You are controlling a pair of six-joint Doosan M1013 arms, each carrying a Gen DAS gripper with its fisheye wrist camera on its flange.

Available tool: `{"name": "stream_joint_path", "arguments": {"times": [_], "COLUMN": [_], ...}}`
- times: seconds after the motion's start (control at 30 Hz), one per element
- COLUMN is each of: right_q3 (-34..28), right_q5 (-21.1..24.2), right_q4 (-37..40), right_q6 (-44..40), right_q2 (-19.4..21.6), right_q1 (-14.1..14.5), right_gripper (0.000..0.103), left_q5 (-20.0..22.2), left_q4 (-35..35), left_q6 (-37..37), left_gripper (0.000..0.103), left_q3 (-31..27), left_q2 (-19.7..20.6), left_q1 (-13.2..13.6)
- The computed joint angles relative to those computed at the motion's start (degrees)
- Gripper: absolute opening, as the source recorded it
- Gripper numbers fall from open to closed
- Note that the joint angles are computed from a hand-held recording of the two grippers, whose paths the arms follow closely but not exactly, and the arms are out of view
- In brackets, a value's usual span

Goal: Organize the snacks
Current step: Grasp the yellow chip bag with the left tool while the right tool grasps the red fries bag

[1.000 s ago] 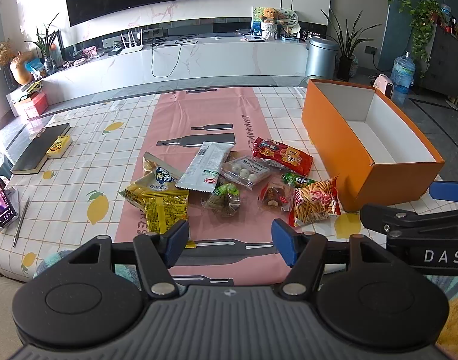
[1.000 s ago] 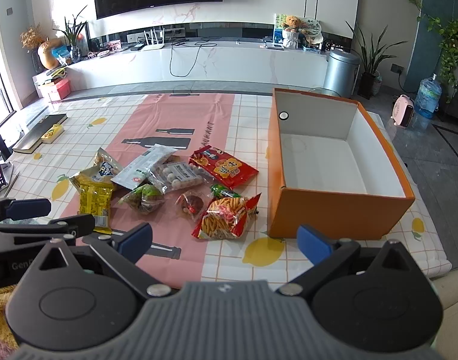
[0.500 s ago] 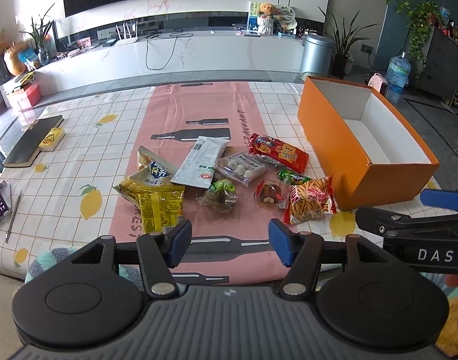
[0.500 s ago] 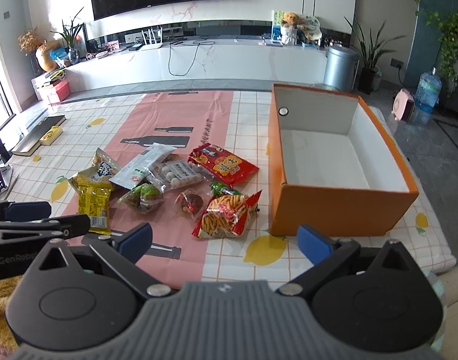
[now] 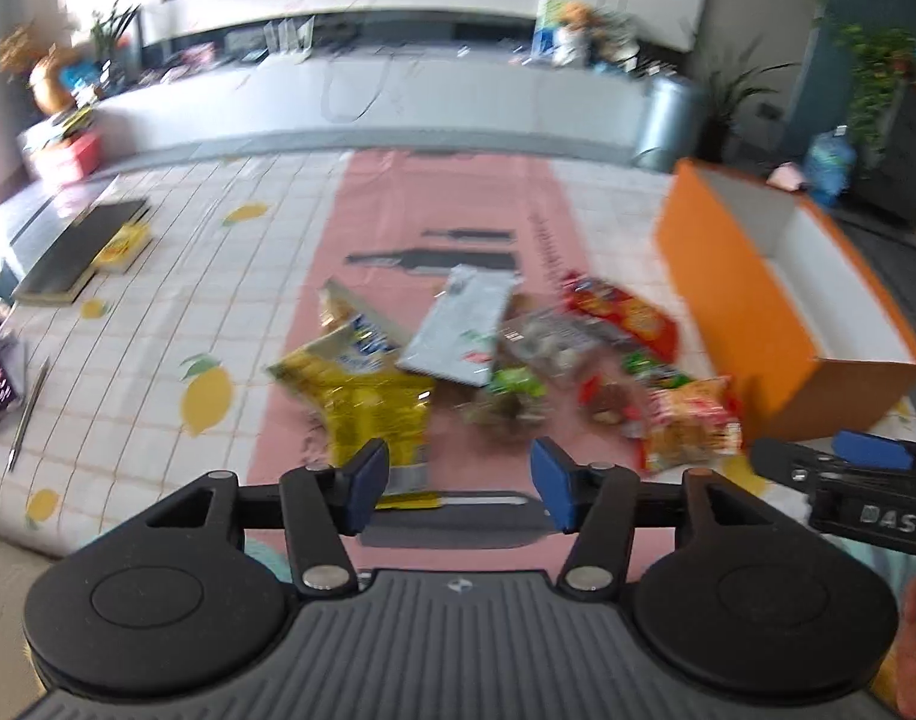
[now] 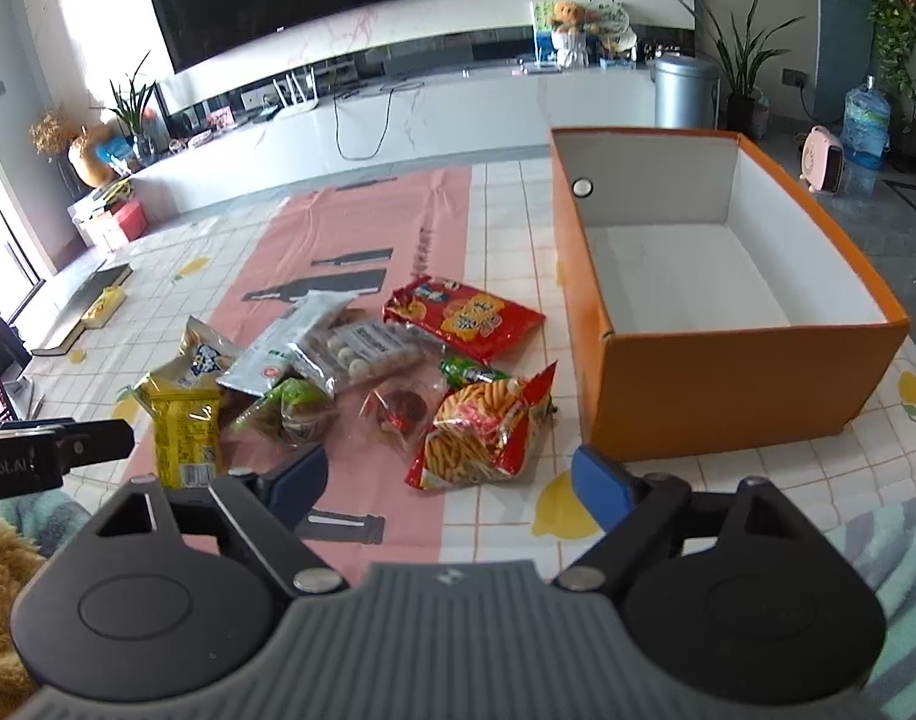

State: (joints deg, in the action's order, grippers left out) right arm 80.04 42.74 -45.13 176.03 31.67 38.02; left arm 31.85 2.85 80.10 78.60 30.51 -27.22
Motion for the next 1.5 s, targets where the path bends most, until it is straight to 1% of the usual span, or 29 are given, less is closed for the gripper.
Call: {"name": "stream_joint_path", "arguments": {"times": [0.03, 0.1, 0.17, 0.23, 0.33, 0.43, 0.6, 0.67, 0.77, 0.87, 0.9, 0.97, 1.0, 1.03, 1.1, 1.2, 1.33, 1.5], "right_q3": [-0.3, -1.4, -3.0, -4.3, -5.7, -7.1, -9.5, -10.8, -11.7, -12.5, -12.7, -13.0, -13.0, -12.9, -13.1, -12.9, -12.0, -10.8], "right_q5": [-0.2, 0.4, 1.6, 2.0, 1.9, 2.4, 5.0, 6.5, 7.2, 8.0, 8.3, 8.8, 8.9, 9.1, 9.6, 9.5, 8.5, 6.8], "right_q4": [0.6, 2.5, 5.6, 7.8, 9.9, 10.7, 9.2, 9.1, 8.9, 9.1, 9.3, 9.0, 8.8, 8.7, 9.1, 8.7, 7.0, 8.0], "right_q6": [-0.1, -2.1, -5.6, -7.8, -9.8, -10.8, -11.4, -13.0, -13.8, -14.8, -15.1, -15.3, -15.1, -15.0, -15.5, -15.8, -15.2, -15.5], "right_q2": [0.3, 1.2, 2.4, 3.5, 4.9, 6.3, 8.5, 9.4, 10.3, 11.1, 11.3, 11.7, 11.7, 11.6, 11.7, 11.7, 11.5, 10.4], "right_q1": [-0.3, -0.9, -1.5, -2.2, -2.9, -3.4, -3.6, -3.7, -3.7, -3.8, -3.8, -3.8, -3.8, -3.8, -3.9, -3.8, -3.7, -3.8], "right_gripper": [0.086, 0.086, 0.086, 0.086, 0.086, 0.086, 0.086, 0.086, 0.085, 0.080, 0.081, 0.077, 0.076, 0.072, 0.067, 0.064, 0.057, 0.052], "left_q5": [0.8, 2.7, 4.7, 7.0, 11.0, 14.2, 17.4, 18.4, 18.9, 19.6, 19.8, 19.2, 18.9, 18.8, 18.7, 18.0, 17.4, 15.5], "left_q4": [0.1, 1.2, 1.0, 1.2, 1.6, 2.2, 4.5, 5.4, 5.4, 5.9, 5.5, 4.9, 4.7, 4.9, 4.9, 4.2, 3.3, 3.4], "left_q6": [-0.7, -2.7, -3.1, -4.2, -5.8, -6.5, -6.5, -7.0, -7.4, -8.0, -8.0, -7.9, -7.9, -8.0, -7.7, -6.3, -5.2, -5.0], "left_gripper": [0.071, 0.078, 0.078, 0.081, 0.081, 0.081, 0.081, 0.081, 0.081, 0.081, 0.081, 0.081, 0.079, 0.077, 0.070, 0.061, 0.059, 0.059], "left_q3": [-0.6, -2.1, -3.7, -5.4, -8.7, -11.5, -14.4, -15.0, -15.5, -16.2, -16.5, -16.4, -16.4, -16.4, -16.3, -16.0, -15.5, -13.8], "left_q2": [0.5, 1.7, 2.8, 4.1, 6.5, 8.5, 11.0, 11.7, 12.4, 13.1, 13.3, 13.3, 13.3, 13.4, 13.3, 13.1, 13.0, 11.5], "left_q1": [0.2, 0.5, 0.8, 1.0, 1.3, 1.2, 0.7, 0.6, 0.6, 0.6, 0.7, 0.9, 0.9, 0.9, 0.9, 0.9, 0.9, 0.7]}}
